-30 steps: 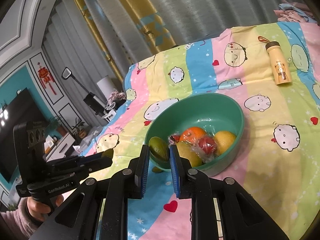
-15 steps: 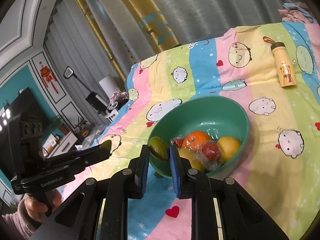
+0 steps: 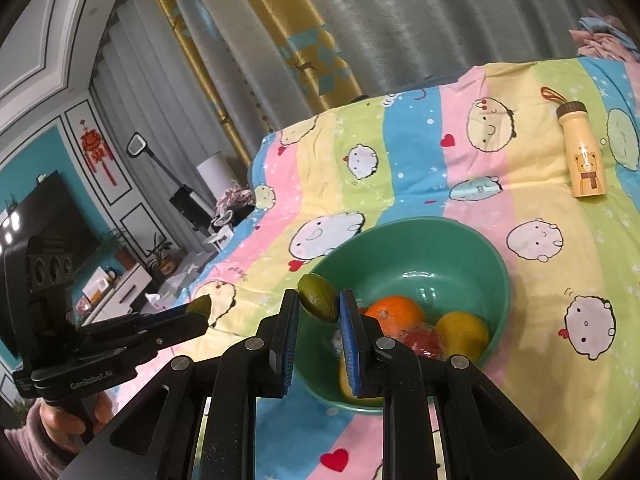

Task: Organize fruits
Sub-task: 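Carry both held limes over the green basin and lower them inside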

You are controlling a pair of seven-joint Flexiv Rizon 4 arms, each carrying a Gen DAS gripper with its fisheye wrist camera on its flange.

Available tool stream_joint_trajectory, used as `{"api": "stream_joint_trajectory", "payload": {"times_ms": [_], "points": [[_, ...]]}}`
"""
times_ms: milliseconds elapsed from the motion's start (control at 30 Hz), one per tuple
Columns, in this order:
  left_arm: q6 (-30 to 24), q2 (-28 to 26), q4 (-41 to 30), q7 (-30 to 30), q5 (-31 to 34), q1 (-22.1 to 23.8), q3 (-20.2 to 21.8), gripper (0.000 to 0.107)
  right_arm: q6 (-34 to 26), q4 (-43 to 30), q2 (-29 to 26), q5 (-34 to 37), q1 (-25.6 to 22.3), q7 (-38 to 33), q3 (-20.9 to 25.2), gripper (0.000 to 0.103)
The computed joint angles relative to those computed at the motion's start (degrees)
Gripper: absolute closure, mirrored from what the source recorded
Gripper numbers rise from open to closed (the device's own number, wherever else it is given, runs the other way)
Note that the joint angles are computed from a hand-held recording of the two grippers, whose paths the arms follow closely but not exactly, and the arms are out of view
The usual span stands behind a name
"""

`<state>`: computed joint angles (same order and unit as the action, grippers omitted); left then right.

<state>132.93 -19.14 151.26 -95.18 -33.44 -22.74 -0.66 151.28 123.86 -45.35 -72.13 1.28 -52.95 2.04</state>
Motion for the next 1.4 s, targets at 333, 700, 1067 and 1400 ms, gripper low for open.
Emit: {"api": "stream_joint_trajectory", "payload": {"times_ms": [333,700,1067,1400], "points": [[-3.43,-1.40,-4.69,-0.67,6.66,3.70,-0.54,0.089,-1.56,-0.21,0.17,4.64,0.10,-1.60,0.24,0.081],[-7.74,-3.26,-8.58,-2.50,12.40,7.50,-0.25,0.089,-4.57,-0.52,-0.32,6.02,0.28,-2.42,0.94,0.081],[-13.32,-7.13,-12.75,-6.69,17.37,10.49,0.16,0.089,-8.84,0.17,-0.50,10.68,1.31,-7.11,2.91,0.081],[-14.84,-9.07,-14.71,-1.14,11.92,5.41,3.78,0.089,-11.04,-1.40,-1.92,10.61,0.82,-5.80,4.05,0.081]]}}
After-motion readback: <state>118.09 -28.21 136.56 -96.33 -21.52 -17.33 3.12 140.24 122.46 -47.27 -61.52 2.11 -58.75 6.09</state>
